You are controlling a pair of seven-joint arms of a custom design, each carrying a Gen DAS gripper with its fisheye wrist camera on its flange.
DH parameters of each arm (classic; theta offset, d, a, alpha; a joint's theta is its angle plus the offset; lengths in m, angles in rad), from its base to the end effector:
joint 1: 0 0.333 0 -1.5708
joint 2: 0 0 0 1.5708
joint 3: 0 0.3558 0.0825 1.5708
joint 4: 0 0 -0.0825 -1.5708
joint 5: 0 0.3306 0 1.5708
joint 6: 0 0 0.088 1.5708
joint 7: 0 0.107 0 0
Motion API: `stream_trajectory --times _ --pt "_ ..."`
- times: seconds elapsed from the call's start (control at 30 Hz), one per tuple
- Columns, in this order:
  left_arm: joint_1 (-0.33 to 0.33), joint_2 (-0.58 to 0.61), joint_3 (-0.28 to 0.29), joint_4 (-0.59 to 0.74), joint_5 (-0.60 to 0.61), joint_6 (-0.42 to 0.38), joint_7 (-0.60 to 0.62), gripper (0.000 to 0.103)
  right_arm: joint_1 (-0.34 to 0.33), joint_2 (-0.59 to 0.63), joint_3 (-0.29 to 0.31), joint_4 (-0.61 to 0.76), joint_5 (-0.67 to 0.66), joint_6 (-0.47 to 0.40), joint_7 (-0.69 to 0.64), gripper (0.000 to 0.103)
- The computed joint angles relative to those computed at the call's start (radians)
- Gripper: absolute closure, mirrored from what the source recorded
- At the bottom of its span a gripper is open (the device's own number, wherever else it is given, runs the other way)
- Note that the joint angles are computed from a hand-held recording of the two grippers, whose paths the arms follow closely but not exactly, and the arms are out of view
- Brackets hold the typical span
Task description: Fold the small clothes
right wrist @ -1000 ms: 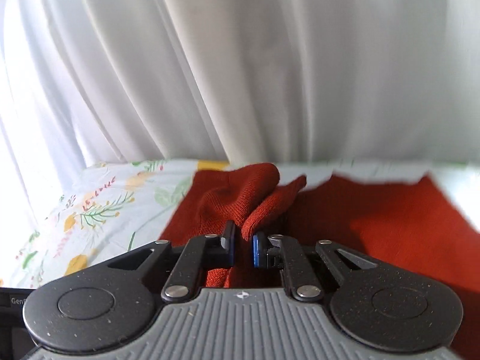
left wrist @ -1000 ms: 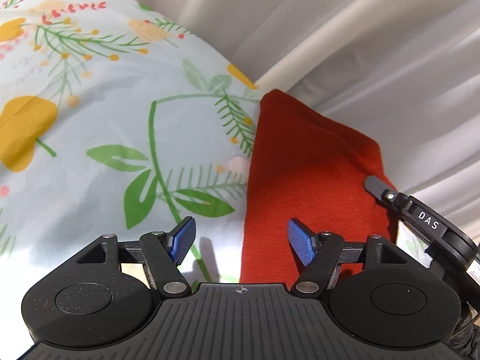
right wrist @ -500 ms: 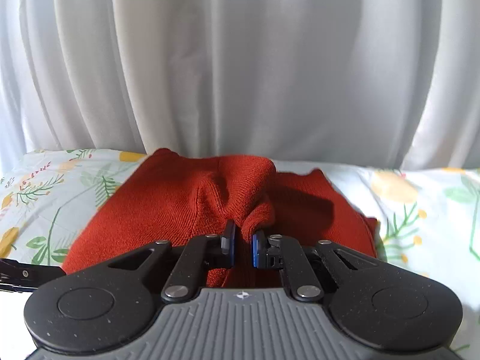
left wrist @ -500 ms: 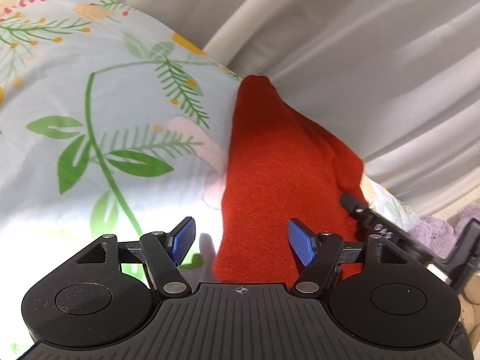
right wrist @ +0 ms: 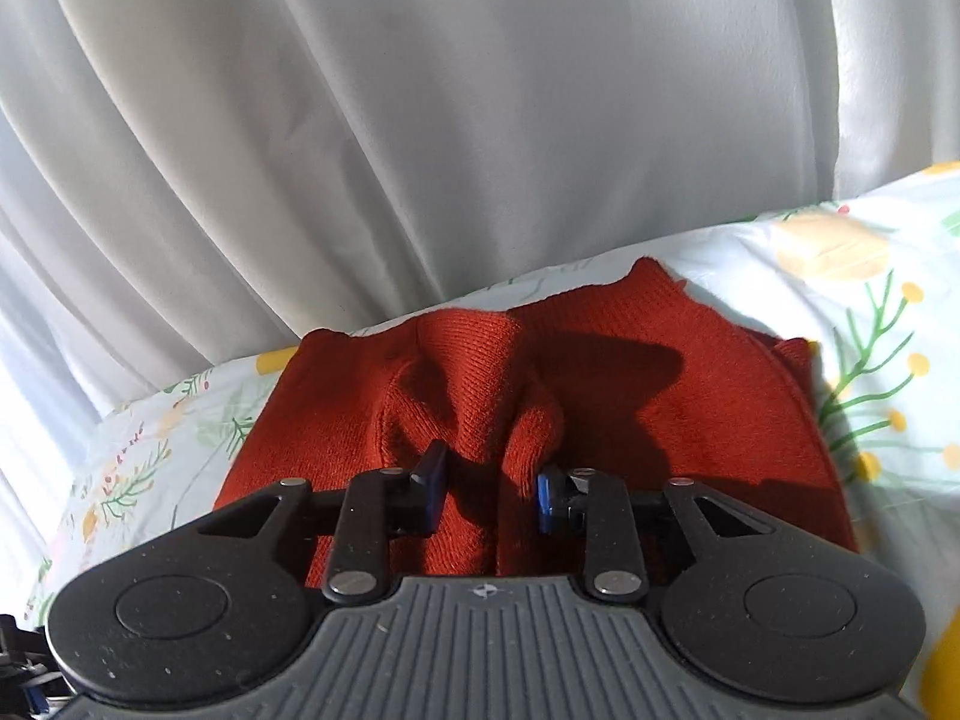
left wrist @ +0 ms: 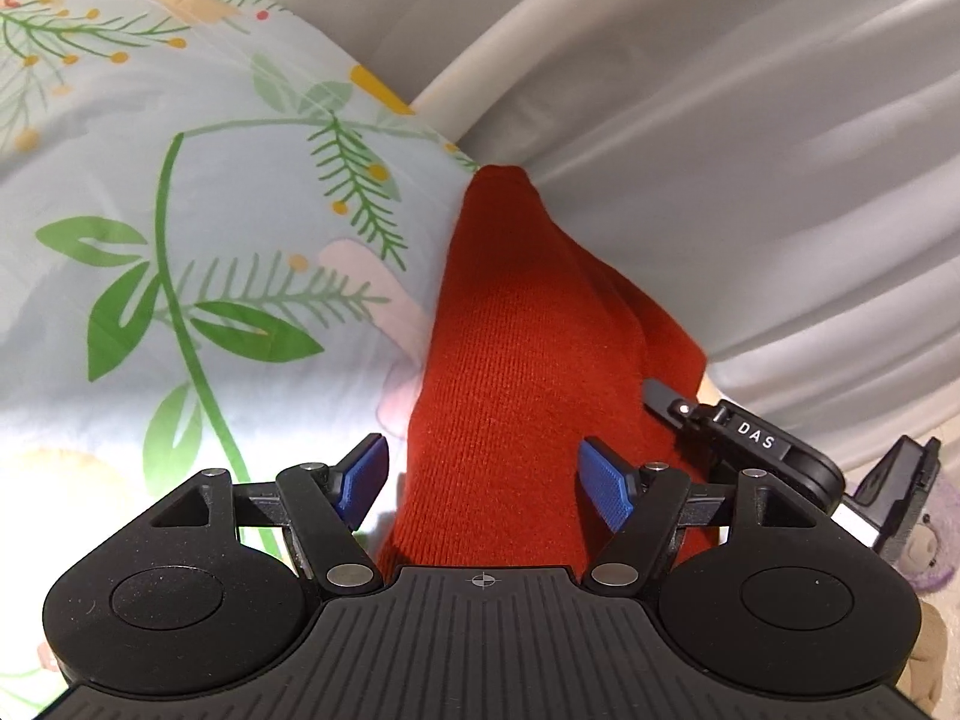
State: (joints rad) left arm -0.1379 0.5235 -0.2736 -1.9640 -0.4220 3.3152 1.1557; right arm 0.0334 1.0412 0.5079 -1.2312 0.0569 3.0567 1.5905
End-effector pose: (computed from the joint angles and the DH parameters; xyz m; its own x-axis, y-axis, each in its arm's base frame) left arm 0.6192 -0.1913 0.3787 0.2777 -0.7513 0.5986 -0.6823 -0.5929 -0.4276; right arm 0.7572 0.2395 0.3244 0.2214 -0.8527 -0.4732 -0.7466 0.1639 -0.6447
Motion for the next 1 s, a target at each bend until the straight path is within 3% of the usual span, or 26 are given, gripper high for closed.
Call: stream_trajectory --times 0.03,0.13,0.2,0.27,0.33,0.37,0.4,0.5,0.57,0.67,0.8,0.87,0.97,1.0 --pt "-0.012 -0.001 0.014 0.003 -0.004 -0.011 -0.006 0.028 0.002 0.001 0.003 0.0 -0.003 0.011 -0.005 0.091" --pt "-0.103 -0.009 0.12 0.004 -0.018 -0.03 -0.028 0.027 0.037 -0.05 -0.057 -0.093 -0.066 0.174 -0.018 0.092" --pt "-0.193 -0.012 0.23 0.016 -0.02 -0.084 -0.06 0.027 0.104 -0.088 -0.17 -0.15 -0.111 0.3 -0.015 0.092" --pt "-0.221 -0.007 0.269 0.025 -0.007 -0.108 -0.09 0.026 0.17 -0.098 -0.275 -0.14 -0.111 0.28 0.008 0.092" --pt "-0.239 0.0 0.294 0.032 0.013 -0.124 -0.112 0.024 0.239 -0.076 -0.388 -0.079 -0.128 0.182 0.071 0.091" --pt "-0.244 -0.001 0.304 0.034 0.028 -0.142 -0.118 0.023 0.251 -0.063 -0.403 -0.047 -0.109 0.112 0.066 0.087" --pt "-0.239 -0.006 0.3 0.024 0.038 -0.138 -0.122 0.024 0.241 -0.064 -0.394 -0.05 -0.111 0.093 0.084 0.086" --pt "-0.247 -0.02 0.317 -0.004 0.045 -0.108 -0.147 0.024 0.147 -0.127 -0.282 -0.192 -0.125 0.192 0.124 0.071" --pt "-0.239 -0.022 0.314 -0.009 0.045 -0.09 -0.156 0.024 0.03 -0.165 -0.147 -0.319 -0.155 0.27 0.144 0.06" --pt "-0.242 -0.01 0.328 0.021 0.056 -0.11 -0.165 0.025 -0.167 -0.172 0.065 -0.483 -0.238 0.335 0.185 0.056" --pt "-0.241 0.04 0.334 0.107 0.101 -0.139 -0.147 0.024 -0.248 -0.175 0.127 -0.577 -0.284 0.38 0.268 0.055" --pt "-0.273 0.074 0.382 0.163 0.129 -0.207 -0.169 0.022 -0.283 -0.162 0.157 -0.587 -0.304 0.368 0.312 0.055" --pt "-0.267 0.101 0.376 0.171 0.143 -0.179 -0.204 0.018 -0.367 -0.112 0.245 -0.588 -0.383 0.35 0.344 0.055" --pt "-0.292 0.104 0.406 0.17 0.16 -0.175 -0.214 0.018 -0.388 -0.097 0.267 -0.587 -0.41 0.344 0.35 0.055"
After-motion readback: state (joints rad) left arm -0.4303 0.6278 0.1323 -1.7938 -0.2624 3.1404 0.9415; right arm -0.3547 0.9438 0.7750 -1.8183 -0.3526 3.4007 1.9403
